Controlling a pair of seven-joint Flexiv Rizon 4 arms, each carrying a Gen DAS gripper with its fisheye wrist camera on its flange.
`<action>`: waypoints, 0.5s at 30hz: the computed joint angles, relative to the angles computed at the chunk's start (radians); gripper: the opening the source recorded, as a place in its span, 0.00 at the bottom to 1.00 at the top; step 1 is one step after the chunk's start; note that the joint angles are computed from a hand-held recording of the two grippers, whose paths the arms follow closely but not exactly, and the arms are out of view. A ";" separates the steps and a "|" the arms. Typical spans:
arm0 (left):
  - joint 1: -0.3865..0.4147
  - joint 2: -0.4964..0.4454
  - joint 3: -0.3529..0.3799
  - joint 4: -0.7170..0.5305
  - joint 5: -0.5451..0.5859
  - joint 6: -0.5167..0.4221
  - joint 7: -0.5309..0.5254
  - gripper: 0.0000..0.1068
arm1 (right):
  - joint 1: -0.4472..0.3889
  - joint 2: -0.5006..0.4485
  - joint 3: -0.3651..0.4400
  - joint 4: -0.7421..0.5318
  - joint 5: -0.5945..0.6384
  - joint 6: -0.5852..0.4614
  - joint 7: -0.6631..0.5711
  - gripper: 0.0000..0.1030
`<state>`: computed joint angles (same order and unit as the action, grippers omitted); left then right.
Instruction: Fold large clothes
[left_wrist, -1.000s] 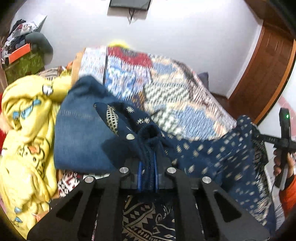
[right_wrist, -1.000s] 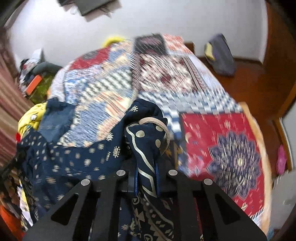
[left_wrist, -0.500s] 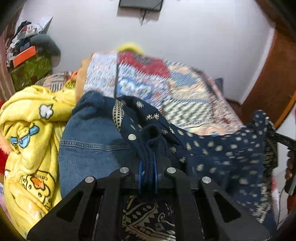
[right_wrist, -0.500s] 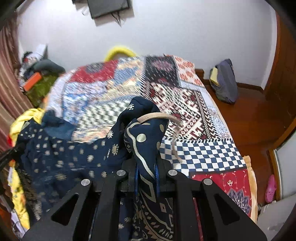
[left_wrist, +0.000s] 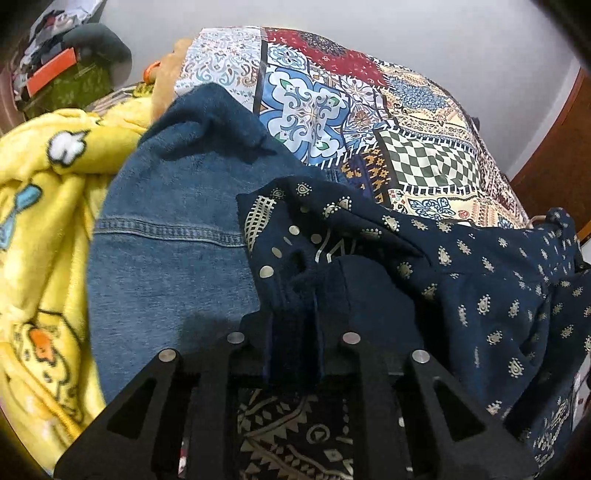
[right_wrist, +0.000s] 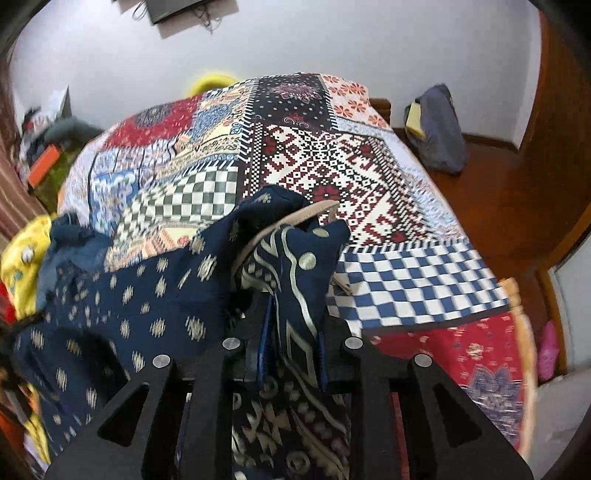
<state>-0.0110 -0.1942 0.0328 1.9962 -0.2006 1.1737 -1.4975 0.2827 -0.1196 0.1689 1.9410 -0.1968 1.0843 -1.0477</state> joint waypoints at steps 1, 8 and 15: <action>-0.012 0.012 0.015 -0.010 0.043 -0.022 -0.027 0.16 | 0.005 0.012 -0.004 0.005 -0.037 -0.024 0.012 0.18; -0.030 0.124 0.032 -0.004 0.193 -0.093 -0.084 0.16 | 0.004 0.171 0.026 0.058 -0.065 -0.103 -0.024 0.18; -0.026 0.307 0.019 0.073 0.157 -0.122 -0.012 0.18 | 0.007 0.340 0.062 0.095 -0.061 -0.150 -0.051 0.33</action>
<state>-0.0374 0.1133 0.0519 2.0688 -0.0437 1.0521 -1.5099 0.2898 0.2207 0.2312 2.0357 -0.2579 0.9346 -1.0989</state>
